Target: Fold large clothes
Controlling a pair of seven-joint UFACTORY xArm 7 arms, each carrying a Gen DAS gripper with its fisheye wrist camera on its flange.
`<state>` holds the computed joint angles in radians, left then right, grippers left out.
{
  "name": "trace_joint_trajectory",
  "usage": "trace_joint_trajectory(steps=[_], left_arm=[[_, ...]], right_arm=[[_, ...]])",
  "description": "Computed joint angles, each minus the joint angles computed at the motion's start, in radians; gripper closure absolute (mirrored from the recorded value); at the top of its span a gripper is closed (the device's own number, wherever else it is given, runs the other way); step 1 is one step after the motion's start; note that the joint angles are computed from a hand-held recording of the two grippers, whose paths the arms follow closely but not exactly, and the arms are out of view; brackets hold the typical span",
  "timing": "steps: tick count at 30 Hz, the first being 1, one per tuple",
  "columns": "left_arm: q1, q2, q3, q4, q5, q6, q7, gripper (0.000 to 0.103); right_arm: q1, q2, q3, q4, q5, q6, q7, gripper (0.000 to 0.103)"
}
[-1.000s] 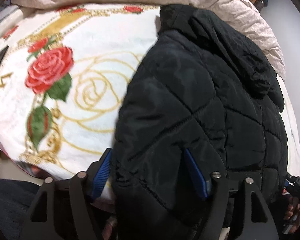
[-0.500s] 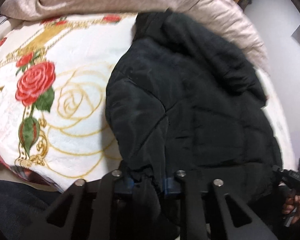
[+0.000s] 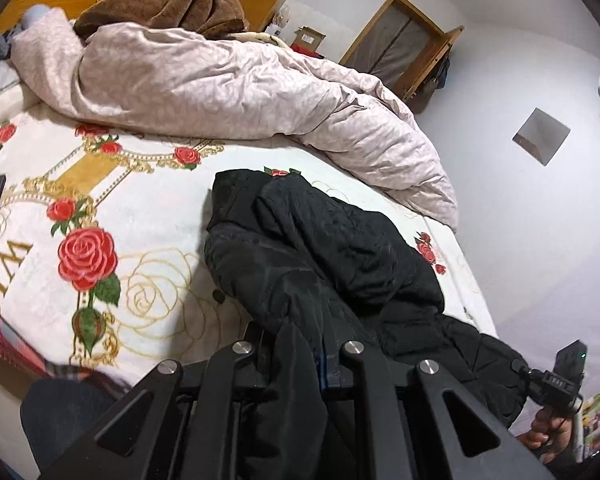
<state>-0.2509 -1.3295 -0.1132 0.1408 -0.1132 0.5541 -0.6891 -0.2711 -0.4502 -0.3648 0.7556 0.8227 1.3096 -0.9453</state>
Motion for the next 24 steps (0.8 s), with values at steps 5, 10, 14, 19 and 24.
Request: trace_joint_trajectory(steps=[5, 10, 14, 19, 24], left_arm=[[0.001, 0.088, 0.028, 0.005, -0.022, -0.075, -0.002, 0.089], [0.027, 0.245, 0.082, 0.077, -0.025, -0.194, 0.048, 0.089], [0.043, 0.456, 0.141, 0.18, -0.042, -0.315, 0.101, 0.088], [0.029, 0.759, 0.204, 0.363, -0.07, -0.401, 0.191, 0.088], [-0.023, 1.033, 0.284, 0.539, -0.156, -0.428, 0.329, 0.086]], right_arm=[[0.025, 0.024, 0.02, 0.007, 0.06, -0.028, 0.041, 0.093], [0.067, 0.093, 0.052, 0.096, 0.148, -0.064, 0.078, 0.093], [0.091, 0.215, 0.098, 0.216, 0.239, -0.126, 0.14, 0.092], [0.109, 0.403, 0.196, 0.412, 0.253, -0.229, 0.23, 0.092], [0.104, 0.616, 0.289, 0.613, 0.179, -0.308, 0.317, 0.09]])
